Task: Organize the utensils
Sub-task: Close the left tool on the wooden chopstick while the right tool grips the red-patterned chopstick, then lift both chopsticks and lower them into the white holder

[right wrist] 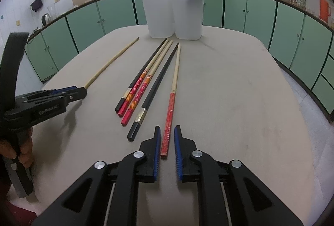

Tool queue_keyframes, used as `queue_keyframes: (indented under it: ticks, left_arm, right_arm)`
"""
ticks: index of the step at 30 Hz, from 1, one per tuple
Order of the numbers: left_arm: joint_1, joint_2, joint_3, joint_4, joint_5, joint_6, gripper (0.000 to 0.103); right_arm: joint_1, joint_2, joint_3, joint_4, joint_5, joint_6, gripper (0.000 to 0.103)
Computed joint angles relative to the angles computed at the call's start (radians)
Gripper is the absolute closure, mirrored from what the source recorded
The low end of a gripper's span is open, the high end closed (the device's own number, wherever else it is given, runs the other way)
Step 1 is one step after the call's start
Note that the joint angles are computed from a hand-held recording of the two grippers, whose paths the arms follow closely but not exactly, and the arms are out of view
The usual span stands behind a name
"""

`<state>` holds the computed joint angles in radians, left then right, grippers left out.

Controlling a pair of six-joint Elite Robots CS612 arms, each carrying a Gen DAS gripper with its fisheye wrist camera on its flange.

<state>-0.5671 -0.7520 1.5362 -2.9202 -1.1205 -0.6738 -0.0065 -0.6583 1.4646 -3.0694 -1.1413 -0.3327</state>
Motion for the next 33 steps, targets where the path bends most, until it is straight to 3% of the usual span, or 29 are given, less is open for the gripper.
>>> queue_keyframes:
  ticks: [1,3,10,15,25,33]
  left_arm:
    - [-0.002,0.001,-0.003,0.007,0.006,0.003,0.082]
    - [-0.004,0.002,-0.006,0.009,0.005,0.009,0.097]
    - [-0.008,-0.004,-0.001,0.006,0.002,0.019,0.097]
    - [-0.021,-0.024,0.013,-0.005,0.055,0.054,0.097]
    - [-0.047,-0.080,0.026,-0.150,0.184,0.183,0.097]
    - [-0.050,-0.083,-0.021,-0.284,0.190,0.285,0.097]
  right_arm:
    - [0.002,0.000,0.001,-0.005,-0.006,-0.007,0.092]
    - [0.002,-0.001,0.002,-0.008,-0.011,-0.011,0.094]
    - [-0.004,-0.006,0.004,-0.018,-0.008,-0.003,0.097]
    - [-0.020,-0.024,0.007,-0.059,0.021,0.017,0.097]
    - [-0.049,-0.059,-0.009,-0.160,0.105,0.086,0.097]
    - [-0.062,-0.060,-0.076,-0.188,0.185,0.173,0.097]
